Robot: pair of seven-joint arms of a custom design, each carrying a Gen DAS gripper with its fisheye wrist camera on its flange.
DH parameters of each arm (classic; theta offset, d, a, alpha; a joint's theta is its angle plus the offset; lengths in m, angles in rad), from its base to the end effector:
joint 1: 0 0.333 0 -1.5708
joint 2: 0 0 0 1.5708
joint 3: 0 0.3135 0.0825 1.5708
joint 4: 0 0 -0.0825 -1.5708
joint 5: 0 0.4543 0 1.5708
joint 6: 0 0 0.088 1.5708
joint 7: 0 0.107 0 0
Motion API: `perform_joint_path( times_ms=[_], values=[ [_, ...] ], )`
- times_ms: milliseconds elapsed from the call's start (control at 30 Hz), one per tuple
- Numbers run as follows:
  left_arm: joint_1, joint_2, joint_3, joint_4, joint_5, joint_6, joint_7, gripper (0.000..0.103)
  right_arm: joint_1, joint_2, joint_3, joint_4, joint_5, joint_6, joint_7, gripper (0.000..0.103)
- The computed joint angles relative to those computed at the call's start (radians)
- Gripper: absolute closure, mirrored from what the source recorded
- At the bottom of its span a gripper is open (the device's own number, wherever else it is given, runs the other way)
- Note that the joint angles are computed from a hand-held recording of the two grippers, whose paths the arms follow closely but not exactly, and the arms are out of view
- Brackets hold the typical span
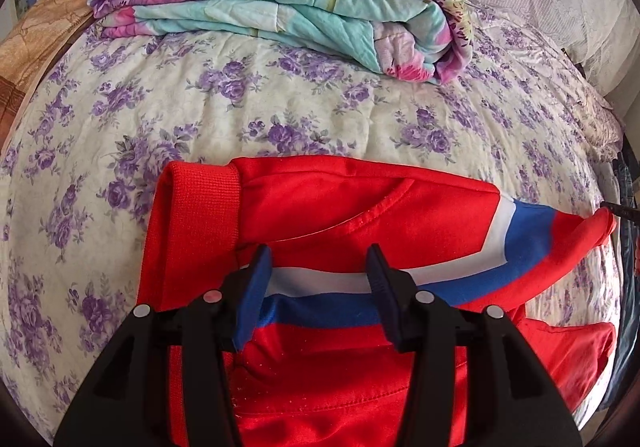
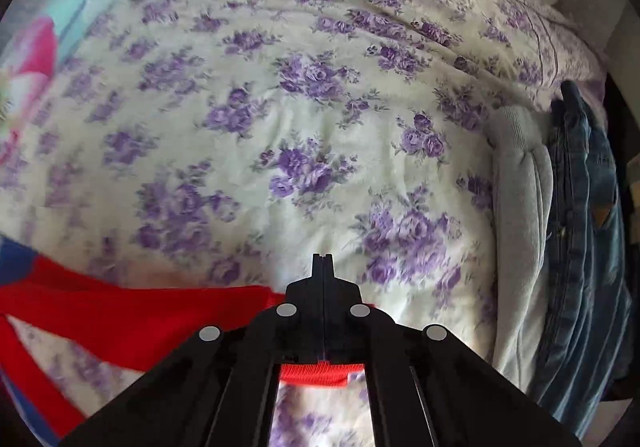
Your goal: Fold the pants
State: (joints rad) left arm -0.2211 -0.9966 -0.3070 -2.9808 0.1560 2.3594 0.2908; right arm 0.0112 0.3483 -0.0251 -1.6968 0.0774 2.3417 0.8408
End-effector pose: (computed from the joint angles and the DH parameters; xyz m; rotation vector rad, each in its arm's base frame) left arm 0.3217 -0.1466 0.3893 -2.5070 1.0905 -0.5009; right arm 0.7418 -0.0075 0.3889 -2.6573 1.2796 -0.3710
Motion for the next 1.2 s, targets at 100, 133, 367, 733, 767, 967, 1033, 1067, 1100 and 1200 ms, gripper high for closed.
perform_joint_path(
  times_ms=[100, 133, 367, 733, 767, 967, 1033, 1067, 1100, 1200],
  values=[
    [0.002, 0.012, -0.008, 0.011, 0.01, -0.008, 0.003, 0.054, 0.034, -0.055, -0.014, -0.123, -0.101, 0.162, 0.014, 0.103],
    [0.002, 0.01, -0.006, 0.009, 0.011, -0.005, 0.004, 0.054, 0.034, -0.088, -0.015, -0.162, -0.11, 0.21, 0.012, 0.103],
    [-0.015, -0.043, 0.009, -0.025, -0.007, 0.008, 0.003, 0.054, -0.043, -0.411, -0.034, -0.439, 0.369, 0.266, -0.378, 0.023],
    [-0.011, -0.043, 0.0, -0.023, -0.014, 0.007, -0.004, 0.054, 0.145, -0.399, -0.109, -0.633, 0.906, 0.658, -1.291, 0.072],
    [-0.01, -0.041, 0.0, -0.021, -0.013, 0.008, -0.004, 0.054, 0.12, -0.381, -0.087, -0.621, 0.836, 0.634, -1.22, 0.07],
    [-0.001, -0.01, -0.007, -0.003, 0.003, 0.003, 0.002, 0.054, 0.044, -0.368, -0.048, -0.572, 0.622, 0.5, -0.972, 0.098],
    [-0.001, -0.009, -0.005, -0.003, 0.005, 0.003, 0.002, 0.054, 0.032, -0.395, -0.051, -0.579, 0.573, 0.462, -0.949, 0.098],
    [-0.001, -0.009, -0.004, -0.003, 0.005, 0.003, 0.002, 0.054, 0.005, -0.399, -0.032, -0.579, 0.483, 0.447, -0.877, 0.093],
    [-0.002, -0.012, -0.002, -0.005, 0.004, 0.005, 0.002, 0.054, 0.004, -0.399, -0.03, -0.588, 0.463, 0.479, -0.862, 0.072],
    [-0.002, -0.019, 0.005, -0.012, 0.001, 0.015, 0.004, 0.054, 0.033, -0.401, -0.06, -0.599, 0.495, 0.508, -0.919, 0.06]
  ],
)
